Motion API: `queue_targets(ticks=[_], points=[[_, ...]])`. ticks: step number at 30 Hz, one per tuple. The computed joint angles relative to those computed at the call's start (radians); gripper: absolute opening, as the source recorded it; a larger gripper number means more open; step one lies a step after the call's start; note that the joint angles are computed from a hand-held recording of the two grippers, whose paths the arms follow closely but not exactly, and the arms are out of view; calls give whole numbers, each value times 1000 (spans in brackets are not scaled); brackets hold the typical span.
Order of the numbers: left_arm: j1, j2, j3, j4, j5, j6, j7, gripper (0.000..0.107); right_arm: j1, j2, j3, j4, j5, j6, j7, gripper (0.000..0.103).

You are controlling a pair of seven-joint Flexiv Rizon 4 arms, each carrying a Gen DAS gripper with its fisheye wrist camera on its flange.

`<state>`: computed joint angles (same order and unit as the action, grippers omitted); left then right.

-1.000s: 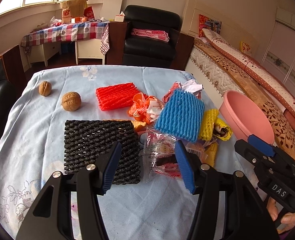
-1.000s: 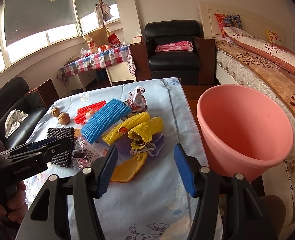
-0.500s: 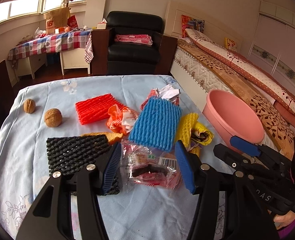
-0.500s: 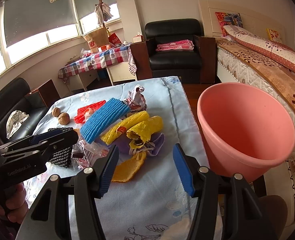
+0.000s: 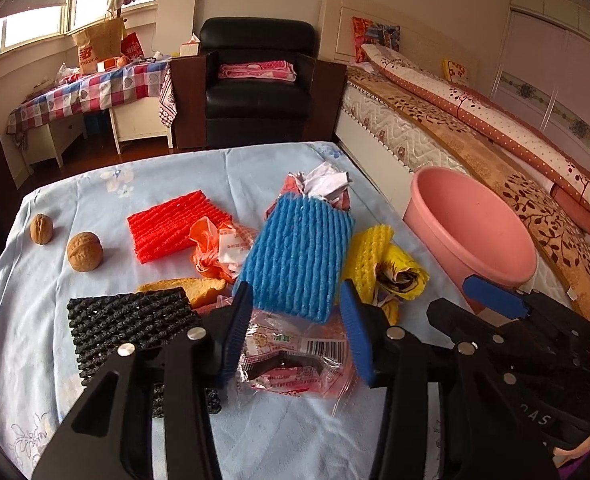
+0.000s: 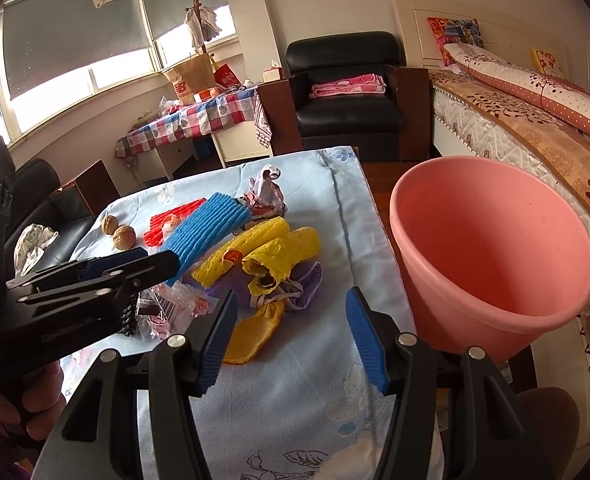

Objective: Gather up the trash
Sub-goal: 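Grasp the yellow foam net with the right tool while the left tool grasps the blue foam net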

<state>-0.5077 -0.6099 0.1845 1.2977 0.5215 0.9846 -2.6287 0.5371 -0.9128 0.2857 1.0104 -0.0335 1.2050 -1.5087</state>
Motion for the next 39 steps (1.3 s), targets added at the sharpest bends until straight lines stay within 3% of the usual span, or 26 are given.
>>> queue_targets(ticks=[5,6,9,14,25,39], points=[[7,-10,-7,-9,-6,3,23,43,-2,-7,5,-10,5,-7,-7,56],[7,-13,-8,-12,-7,4,29,35,-2,-6,5,-8,6,-7,-8,56],[17,-18,-16,-9,-28,15,47,22,-1,-6,6,-8,9,-9,-11,56],[16,-14,-8,11,-42,40,43,8,-1,-6,5,-9,12,-12,-12,56],[-3,27,22,63,-23,120,-23,8,13,-24,6,-54,10,-22,-36,56],[-3,40,20,76,-12,99,-45,8,61,-115,-29,-253,25,-191,-48,33]])
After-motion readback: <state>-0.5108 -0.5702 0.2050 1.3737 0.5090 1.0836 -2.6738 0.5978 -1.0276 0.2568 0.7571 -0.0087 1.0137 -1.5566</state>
